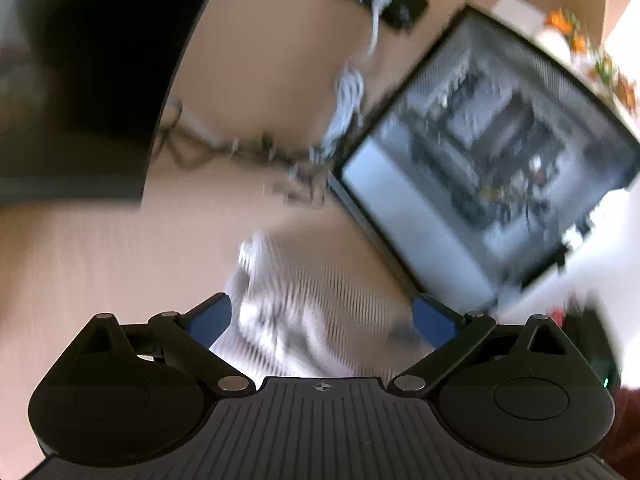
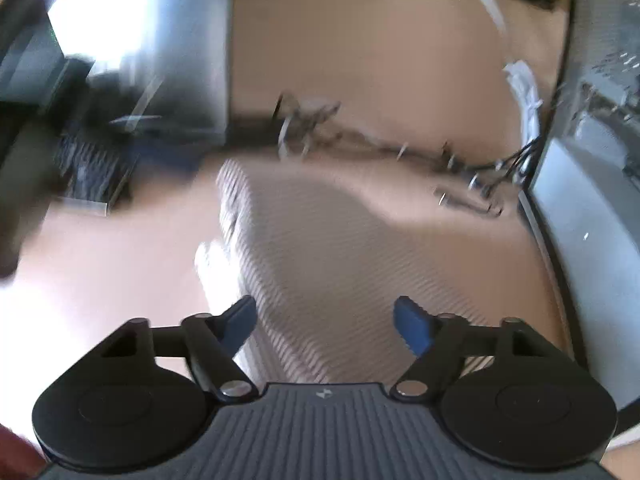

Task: Fold clothes
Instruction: 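Grasp the sweater with the left gripper and lift it while the right gripper approaches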

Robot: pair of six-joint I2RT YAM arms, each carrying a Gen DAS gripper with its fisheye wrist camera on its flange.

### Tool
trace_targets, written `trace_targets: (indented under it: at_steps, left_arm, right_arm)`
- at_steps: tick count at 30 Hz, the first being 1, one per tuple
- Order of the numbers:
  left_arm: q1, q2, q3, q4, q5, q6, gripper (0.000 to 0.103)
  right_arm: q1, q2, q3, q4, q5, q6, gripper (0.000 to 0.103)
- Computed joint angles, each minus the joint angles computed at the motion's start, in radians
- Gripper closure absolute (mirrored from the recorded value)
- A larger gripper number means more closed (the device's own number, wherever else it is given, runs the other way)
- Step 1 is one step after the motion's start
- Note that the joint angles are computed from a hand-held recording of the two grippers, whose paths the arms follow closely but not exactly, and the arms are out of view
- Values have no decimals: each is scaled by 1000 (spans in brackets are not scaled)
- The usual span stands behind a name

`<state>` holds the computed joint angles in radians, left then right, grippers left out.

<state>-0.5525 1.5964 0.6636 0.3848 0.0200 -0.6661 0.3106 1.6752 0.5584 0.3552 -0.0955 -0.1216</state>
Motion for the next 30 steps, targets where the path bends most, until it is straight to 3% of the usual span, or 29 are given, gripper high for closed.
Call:
trace_targets:
  at_steps: [4, 5, 8, 12, 15, 21, 24, 25, 26, 28, 29, 30]
  left_arm:
    - [33, 135, 136, -86, -5, 23, 40]
    - [40, 167, 163, -112, -7, 26, 42]
    - [67, 222, 123, -109, -7, -11, 40]
    - [142, 250, 12, 51, 101, -136, 31]
    - [153, 247, -25, 100, 118, -180, 28]
    - [88, 84, -45, 27, 49, -144, 29]
    - [47, 16, -81, 13, 49, -162, 29]
    - [29, 9, -89, 16, 57, -170, 30]
    - [13, 3, -101, 22, 74, -176, 31]
    - [-25, 41, -96, 52, 108, -181, 38]
    - [-45, 71, -84, 65, 122, -178, 40]
    - [-63, 99, -71, 75, 133, -171, 49]
  right_arm:
    - [61, -6, -29, -7, 35, -57, 28]
    - [64, -19, -40, -6, 41, -75, 28]
    - [51, -72, -78, 6, 59, -106, 28]
    - [45, -88, -114, 45, 102, -171, 29]
    - [61, -71, -114, 56, 131, -259, 39]
    - [32, -110, -94, -11, 102, -375, 42]
    - [25, -90, -84, -5, 136, -414, 42]
    - [25, -70, -85, 24, 160, -434, 45]
    - [23, -46, -78, 44, 178, -442, 58]
    - [-11, -41, -8, -72, 112, -333, 79]
    - [-28, -37, 29, -131, 74, -277, 85]
    - [-46, -45, 60, -180, 28, -222, 86]
